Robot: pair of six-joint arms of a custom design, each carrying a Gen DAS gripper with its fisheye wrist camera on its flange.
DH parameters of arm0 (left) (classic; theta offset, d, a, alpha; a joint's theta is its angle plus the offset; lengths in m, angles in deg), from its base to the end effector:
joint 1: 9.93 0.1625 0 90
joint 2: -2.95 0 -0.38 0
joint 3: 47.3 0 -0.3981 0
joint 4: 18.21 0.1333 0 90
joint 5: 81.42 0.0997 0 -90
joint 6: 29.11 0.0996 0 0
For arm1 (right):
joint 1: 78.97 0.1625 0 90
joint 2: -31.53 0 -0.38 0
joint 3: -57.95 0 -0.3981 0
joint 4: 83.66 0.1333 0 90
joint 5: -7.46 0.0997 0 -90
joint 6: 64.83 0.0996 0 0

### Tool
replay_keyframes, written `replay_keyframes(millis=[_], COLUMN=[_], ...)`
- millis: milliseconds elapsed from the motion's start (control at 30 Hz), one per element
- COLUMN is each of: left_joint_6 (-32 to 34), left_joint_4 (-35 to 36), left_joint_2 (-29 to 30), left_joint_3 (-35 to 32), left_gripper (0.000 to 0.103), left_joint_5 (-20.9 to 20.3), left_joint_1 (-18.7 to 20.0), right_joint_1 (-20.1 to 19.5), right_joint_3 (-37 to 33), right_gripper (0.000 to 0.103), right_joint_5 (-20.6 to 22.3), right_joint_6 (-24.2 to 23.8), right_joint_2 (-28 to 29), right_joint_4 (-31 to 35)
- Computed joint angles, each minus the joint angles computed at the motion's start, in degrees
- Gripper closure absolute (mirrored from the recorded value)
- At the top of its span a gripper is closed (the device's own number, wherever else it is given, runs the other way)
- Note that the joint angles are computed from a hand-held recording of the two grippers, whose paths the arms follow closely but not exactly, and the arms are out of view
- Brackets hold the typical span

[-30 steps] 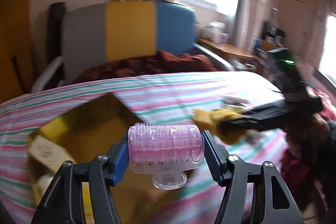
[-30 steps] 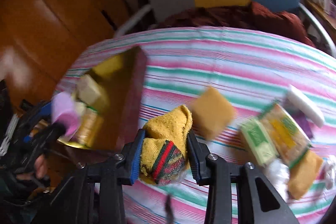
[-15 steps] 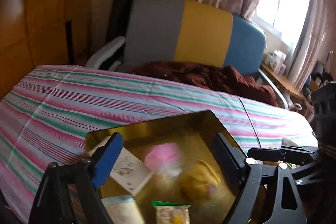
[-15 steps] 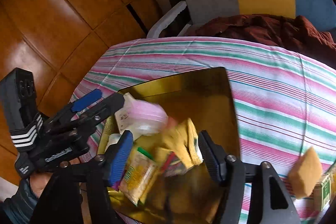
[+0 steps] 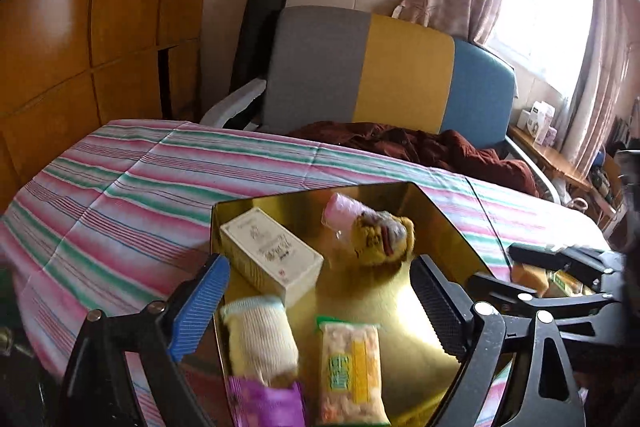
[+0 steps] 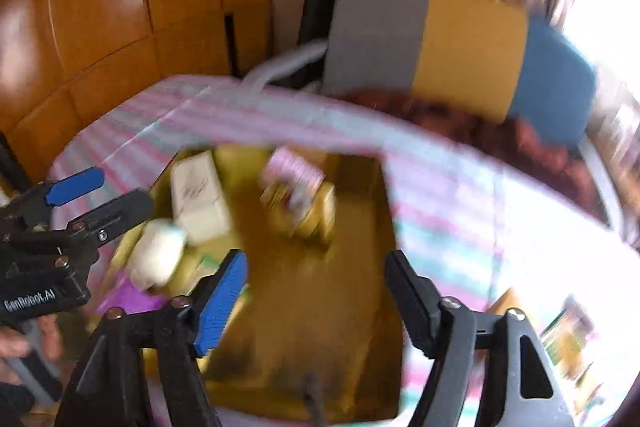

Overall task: Organize objects
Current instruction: 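Release the roller and cloth into the tray and withdraw both grippers, then move both open grippers from the tray to the items on the sheet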

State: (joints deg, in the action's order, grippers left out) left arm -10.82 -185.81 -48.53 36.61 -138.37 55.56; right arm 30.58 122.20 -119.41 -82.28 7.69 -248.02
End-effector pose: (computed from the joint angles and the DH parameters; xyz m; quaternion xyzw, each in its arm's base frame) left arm -0.1206 -0.7167 0.2582 0.2213 0.8640 -0.3819 0.2423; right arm 0.3296 -0.7084 0.0476 0.2004 -0.8898 0.2825 0.2973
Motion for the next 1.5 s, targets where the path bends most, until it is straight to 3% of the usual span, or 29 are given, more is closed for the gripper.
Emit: replay_keyframes(millis=[100,333,833,1500], left_joint_6=[0.6,0.4,2.4,1.6], left_joint_4=[-2.4,-4.0,-2.3,5.4], left_joint_2=[-0.9,-2.8,-2.7,-2.7], left_joint_3=[2.8,6.2,9.1,8.5], left_gripper=[0.005,0.000,0.000,0.000], left_joint_5=[2.1,2.3,4.5,-1.5], left_joint_1=[-1.0,-2.0,-3.9,-4.5], right_joint_1=[-0.2,-0.6,-1.9,-10.1], right_joint_3=[2.2,7.6,15.5,22.8], right_gripper=[0.045,0.041,0.037,0.037], right_joint_5=[-0.2,2.5,0.0,-4.8], right_joint_6=[0.8,2.0,2.3,5.3], right_joint_2=[-0.7,-3.4,-8.6,-22.4], right_joint_4=[-1.5,-5.5,-12.3,-13.4])
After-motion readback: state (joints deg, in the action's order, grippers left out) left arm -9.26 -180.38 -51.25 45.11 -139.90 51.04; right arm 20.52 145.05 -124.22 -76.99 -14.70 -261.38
